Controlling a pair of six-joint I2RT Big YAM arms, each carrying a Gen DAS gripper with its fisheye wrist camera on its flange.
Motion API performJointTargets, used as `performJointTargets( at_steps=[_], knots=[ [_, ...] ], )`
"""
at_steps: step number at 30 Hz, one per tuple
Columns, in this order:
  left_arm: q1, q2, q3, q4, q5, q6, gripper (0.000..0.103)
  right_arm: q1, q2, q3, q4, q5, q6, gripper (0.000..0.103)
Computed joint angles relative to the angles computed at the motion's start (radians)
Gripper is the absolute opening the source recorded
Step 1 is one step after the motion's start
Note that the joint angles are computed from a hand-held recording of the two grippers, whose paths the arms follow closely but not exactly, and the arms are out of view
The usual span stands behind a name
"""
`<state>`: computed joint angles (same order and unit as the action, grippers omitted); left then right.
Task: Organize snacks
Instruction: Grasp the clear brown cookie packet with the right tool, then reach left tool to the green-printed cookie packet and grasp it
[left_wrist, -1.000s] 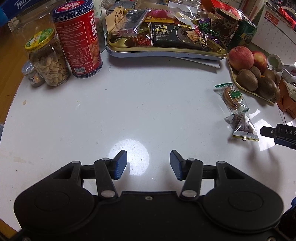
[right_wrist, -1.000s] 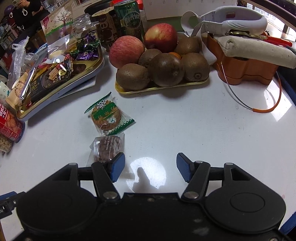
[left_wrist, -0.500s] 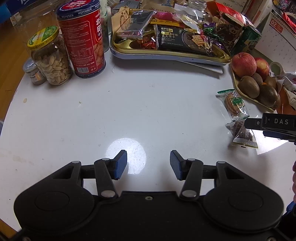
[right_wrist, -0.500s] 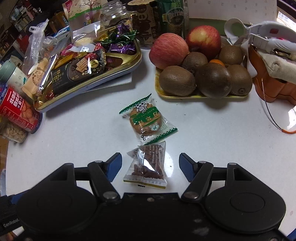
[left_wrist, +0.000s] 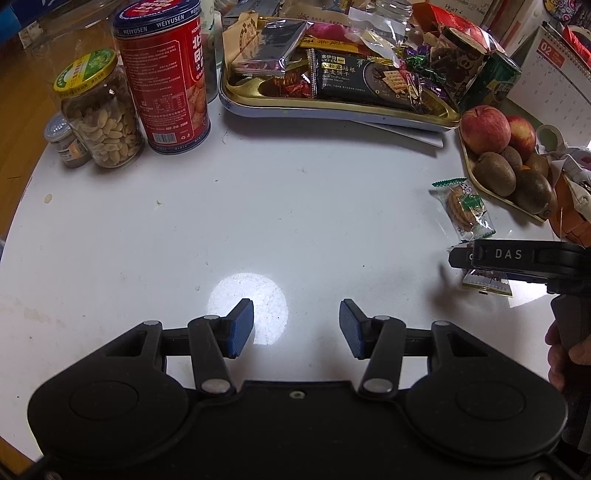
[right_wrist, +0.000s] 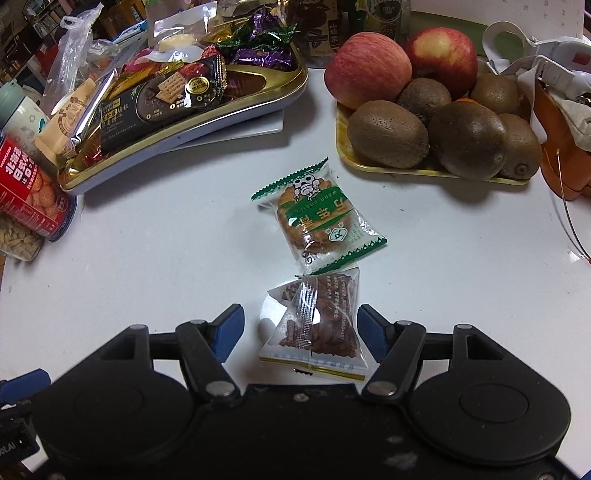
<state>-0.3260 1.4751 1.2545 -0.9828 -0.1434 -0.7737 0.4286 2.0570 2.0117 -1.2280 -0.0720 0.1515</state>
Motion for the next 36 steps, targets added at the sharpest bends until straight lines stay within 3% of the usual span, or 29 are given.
performJointTargets(
  at_steps=[5, 9, 18, 28, 33, 36],
  knots=[
    [0.004, 0.002, 0.0, -0.001, 0.008, -0.002, 0.057, 0.001, 0.005, -0.011, 0.007, 0.006, -0.021, 0.065],
    [0.001, 0.006, 0.002, -0.003, 0.008, 0.005, 0.057, -0.001, -0.014, -0.043, 0.038, 0.01, -0.028, 0.053],
    [-0.004, 0.013, 0.006, -0.007, 0.006, 0.022, 0.056, -0.023, -0.059, -0.106, 0.074, -0.039, -0.043, 0.039],
    [-0.009, 0.027, 0.011, -0.007, 0.024, 0.041, 0.059, -0.115, -0.304, -0.366, 0.173, -0.092, -0.02, 0.038],
    [-0.007, 0.05, 0.036, 0.004, 0.078, 0.116, 0.062, -0.199, -0.442, -0.503, 0.226, -0.141, 0.068, 0.038],
    [0.008, 0.096, 0.091, 0.003, 0.121, 0.08, 0.067, -0.23, -0.457, -0.522, 0.241, -0.185, 0.113, 0.038]
  ],
)
